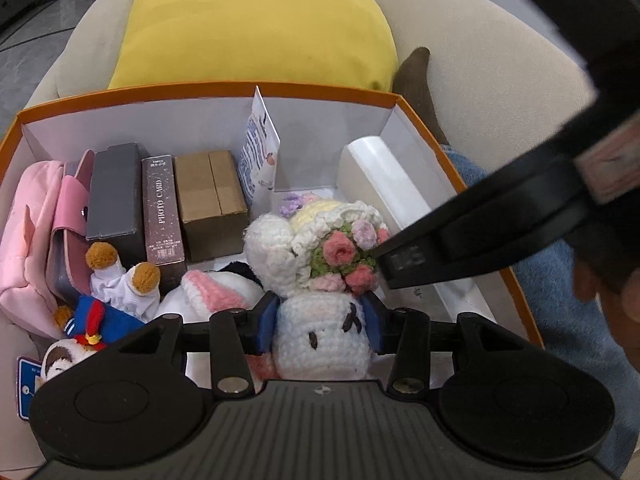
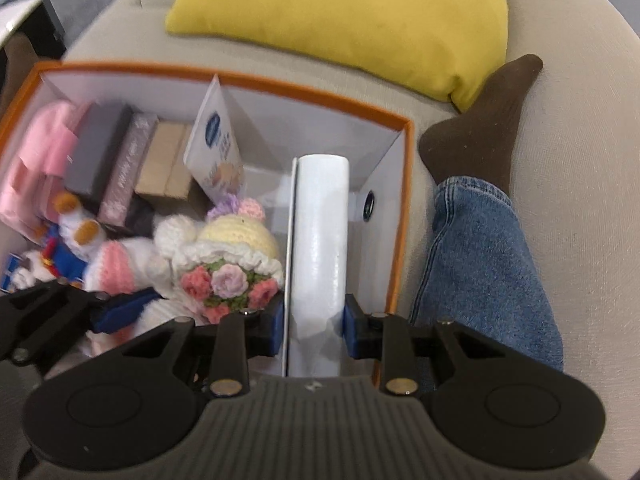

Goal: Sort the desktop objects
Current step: 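Carry the crochet bunny and white box with both tools into the orange box, then lower and release the bunny and white box inside the orange box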

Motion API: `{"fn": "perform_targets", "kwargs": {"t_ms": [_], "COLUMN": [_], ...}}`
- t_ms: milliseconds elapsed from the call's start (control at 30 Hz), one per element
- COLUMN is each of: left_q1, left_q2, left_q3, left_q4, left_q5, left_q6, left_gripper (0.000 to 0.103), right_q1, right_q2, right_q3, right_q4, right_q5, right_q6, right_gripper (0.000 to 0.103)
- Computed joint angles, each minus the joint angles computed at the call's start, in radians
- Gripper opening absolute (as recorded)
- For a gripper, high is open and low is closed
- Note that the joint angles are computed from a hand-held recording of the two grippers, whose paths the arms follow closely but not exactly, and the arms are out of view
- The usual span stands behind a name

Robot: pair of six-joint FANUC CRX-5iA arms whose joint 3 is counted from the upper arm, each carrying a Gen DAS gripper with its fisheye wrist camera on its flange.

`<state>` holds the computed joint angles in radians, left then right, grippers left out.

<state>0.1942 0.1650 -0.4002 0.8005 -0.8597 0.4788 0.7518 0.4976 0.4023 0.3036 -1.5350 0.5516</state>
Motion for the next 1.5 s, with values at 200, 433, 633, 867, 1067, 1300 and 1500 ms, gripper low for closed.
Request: {"fn": "perform_targets", "kwargs": {"t_ms": [200, 433, 633, 867, 1067, 1300, 1500], "left_q1": [-0.004, 0.003, 0.001, -0.006, -0.033, -0.057, -0.005], "left_q2": [0.013, 0.02, 0.021, 0.021, 0.025, 0.04, -0.009], "left_q3": [0.024, 0.043, 0.049, 0.055, 0.097, 0.123, 0.081], "left_q4": [-0.025, -0.04, -0.044, -0.065, -0.171, -0.199, -0.129], "left_q5": [-0.014, -0.045, -0.052, -0.052, -0.057, -0.057, -0.08], "left_q6": [0.041, 0.051, 0.057, 0.065, 0.11, 0.128, 0.033], "left_gripper": [0.052, 0.053, 0.054, 0.054, 0.054, 0.055, 0.067], "right_q1": [0.002, -0.001, -0.015, -0.019, -0.012, -0.002, 0.003], "right_q2": [0.052, 0.047, 0.046, 0.046, -0.015, -0.071, -0.144], "right_q3": [0.049, 0.05, 0.072, 0.101, 0.031, -0.043, -0.136], "right_q4": [0.014, 0.001, -0.039, -0.061, -0.056, -0.034, -0.014], "right_q5": [-0.057, -0.062, -0.077, -0.092, -0.025, 0.043, 0.147], "right_q6": [0.03, 0.058, 0.11, 0.172, 0.156, 0.135, 0.125], "right_gripper": [0.032, 0.033, 0.034, 0.043, 0.044, 0.046, 0.049]}}
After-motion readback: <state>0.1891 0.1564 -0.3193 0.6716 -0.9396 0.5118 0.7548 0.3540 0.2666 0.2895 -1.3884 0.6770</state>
